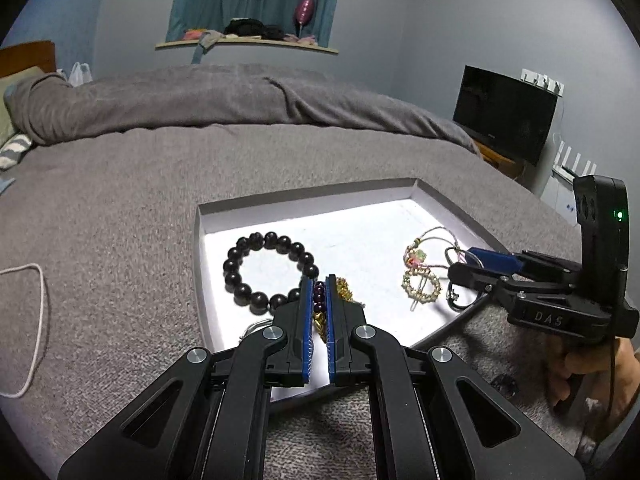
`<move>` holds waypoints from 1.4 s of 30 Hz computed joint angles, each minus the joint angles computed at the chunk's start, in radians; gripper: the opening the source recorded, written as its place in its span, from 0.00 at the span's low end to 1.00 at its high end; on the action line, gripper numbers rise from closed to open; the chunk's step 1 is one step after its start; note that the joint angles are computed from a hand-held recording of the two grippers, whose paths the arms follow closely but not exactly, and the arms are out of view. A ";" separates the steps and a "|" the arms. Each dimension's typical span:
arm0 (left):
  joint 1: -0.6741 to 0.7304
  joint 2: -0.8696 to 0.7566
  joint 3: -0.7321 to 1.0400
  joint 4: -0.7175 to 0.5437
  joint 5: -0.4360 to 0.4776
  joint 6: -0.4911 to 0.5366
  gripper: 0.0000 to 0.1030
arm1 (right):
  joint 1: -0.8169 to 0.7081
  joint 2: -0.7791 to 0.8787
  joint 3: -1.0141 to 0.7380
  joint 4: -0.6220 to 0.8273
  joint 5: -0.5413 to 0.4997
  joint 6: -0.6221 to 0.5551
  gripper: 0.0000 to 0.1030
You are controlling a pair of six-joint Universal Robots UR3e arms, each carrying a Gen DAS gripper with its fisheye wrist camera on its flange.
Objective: Organize jewelry
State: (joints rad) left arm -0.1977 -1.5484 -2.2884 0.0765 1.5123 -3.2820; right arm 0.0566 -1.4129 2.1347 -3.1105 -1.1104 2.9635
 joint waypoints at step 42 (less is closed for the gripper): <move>-0.250 0.040 -0.066 -0.056 -0.033 0.067 0.71 | -0.322 -0.438 0.338 0.131 0.286 -0.159 0.59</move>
State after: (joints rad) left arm -0.4478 -1.5079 -2.3541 0.0201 1.4792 -3.2149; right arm -0.2655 -1.8507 2.4732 -2.9793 -0.8248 2.8042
